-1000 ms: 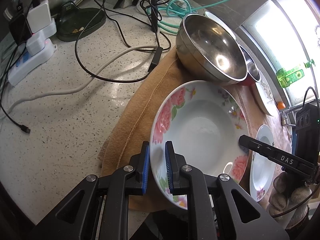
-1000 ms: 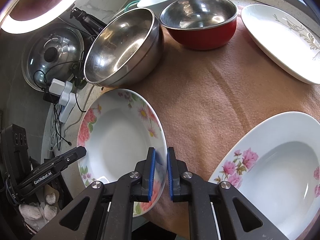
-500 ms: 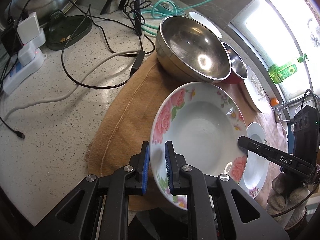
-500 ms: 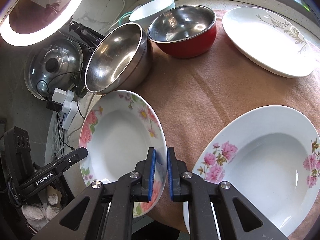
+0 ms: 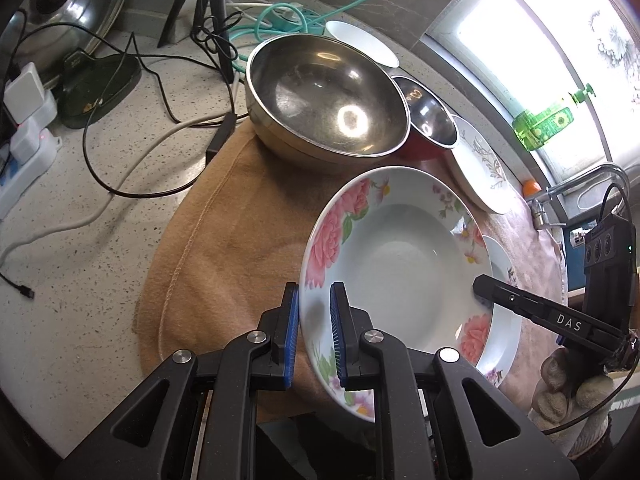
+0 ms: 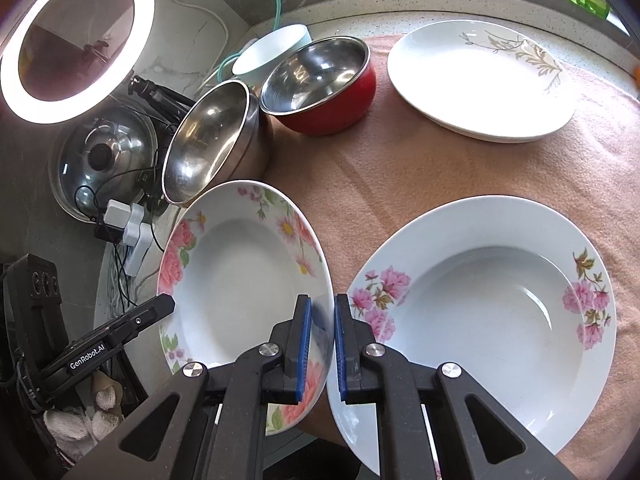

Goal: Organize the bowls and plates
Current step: 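Lift the pink-rose plate and carry it toward the deep plate, then lower the pink-rose plate onto the pink-flower deep plate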

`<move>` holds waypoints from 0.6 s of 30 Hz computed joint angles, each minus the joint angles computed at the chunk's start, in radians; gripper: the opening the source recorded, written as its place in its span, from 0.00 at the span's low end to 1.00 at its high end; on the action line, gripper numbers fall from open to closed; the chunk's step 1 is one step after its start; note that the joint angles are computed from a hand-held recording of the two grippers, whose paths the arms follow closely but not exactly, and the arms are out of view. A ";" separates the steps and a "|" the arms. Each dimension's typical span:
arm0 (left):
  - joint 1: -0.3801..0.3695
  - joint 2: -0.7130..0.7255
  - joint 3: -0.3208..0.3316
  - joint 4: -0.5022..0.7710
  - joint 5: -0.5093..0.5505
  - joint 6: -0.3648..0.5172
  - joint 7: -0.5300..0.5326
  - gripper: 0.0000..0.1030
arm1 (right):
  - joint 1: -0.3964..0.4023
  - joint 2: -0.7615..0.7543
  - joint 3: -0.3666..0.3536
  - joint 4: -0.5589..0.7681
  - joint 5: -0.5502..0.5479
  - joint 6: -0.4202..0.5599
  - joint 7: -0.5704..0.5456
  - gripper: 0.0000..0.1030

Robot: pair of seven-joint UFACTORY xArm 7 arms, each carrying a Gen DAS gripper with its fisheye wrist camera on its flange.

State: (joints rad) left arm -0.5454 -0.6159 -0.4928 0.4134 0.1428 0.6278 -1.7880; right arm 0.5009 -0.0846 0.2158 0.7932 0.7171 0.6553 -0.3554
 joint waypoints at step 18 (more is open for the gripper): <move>0.061 0.225 0.005 0.149 0.114 -0.118 0.086 0.13 | -0.049 -0.136 -0.074 -0.115 0.003 -0.003 0.031 0.10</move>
